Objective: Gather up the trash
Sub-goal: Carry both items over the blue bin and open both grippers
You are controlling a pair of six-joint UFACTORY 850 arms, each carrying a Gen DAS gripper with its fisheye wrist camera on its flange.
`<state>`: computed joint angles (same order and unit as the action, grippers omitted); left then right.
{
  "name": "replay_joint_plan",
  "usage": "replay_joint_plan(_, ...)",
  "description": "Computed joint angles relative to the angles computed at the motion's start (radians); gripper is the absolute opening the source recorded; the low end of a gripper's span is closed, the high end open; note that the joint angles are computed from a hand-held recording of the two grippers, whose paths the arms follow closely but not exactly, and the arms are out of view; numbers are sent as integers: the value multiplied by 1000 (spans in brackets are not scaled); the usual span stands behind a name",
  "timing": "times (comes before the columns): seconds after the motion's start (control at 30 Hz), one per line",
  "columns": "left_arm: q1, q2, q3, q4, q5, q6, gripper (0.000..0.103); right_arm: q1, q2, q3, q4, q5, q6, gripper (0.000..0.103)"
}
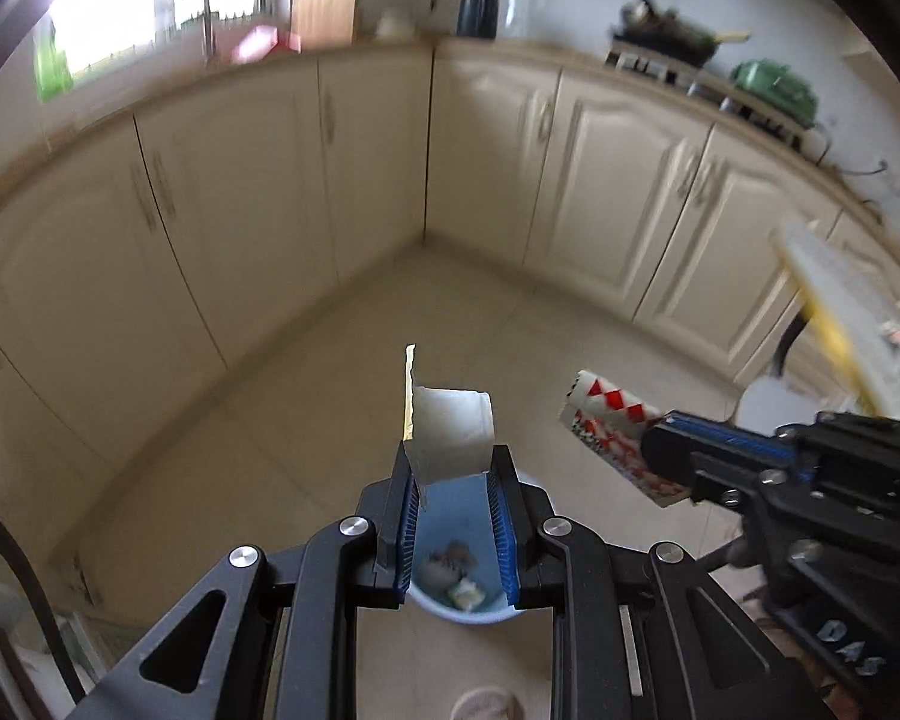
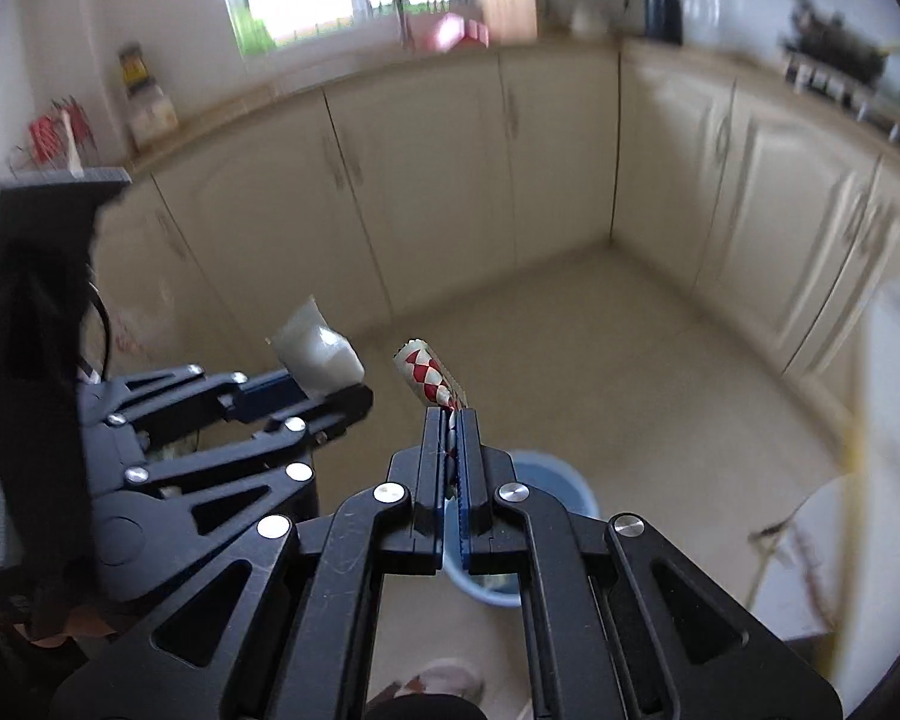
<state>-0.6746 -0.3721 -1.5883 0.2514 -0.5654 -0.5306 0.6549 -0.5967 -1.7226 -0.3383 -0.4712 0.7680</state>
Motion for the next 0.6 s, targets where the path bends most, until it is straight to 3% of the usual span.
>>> replay_joint_plan(0.17, 49, -180, -112, -200, -62, 177, 18, -65, -141, -40, 343, 13, -259, 4)
replay_joint_plan(0.3, 83, -345, -259, -345, -161, 300, 18, -119, -250, -63, 609, -4, -461, 4)
replay_joint_plan(0.43, 100, -509, -432, -426, -257, 349, 19, -151, -331, -92, 709, -31, -536, 5)
replay_joint_plan(0.6, 112, -664, -642, -417, -360, 321, 20, -174, -370, -97, 785, -30, -603, 9)
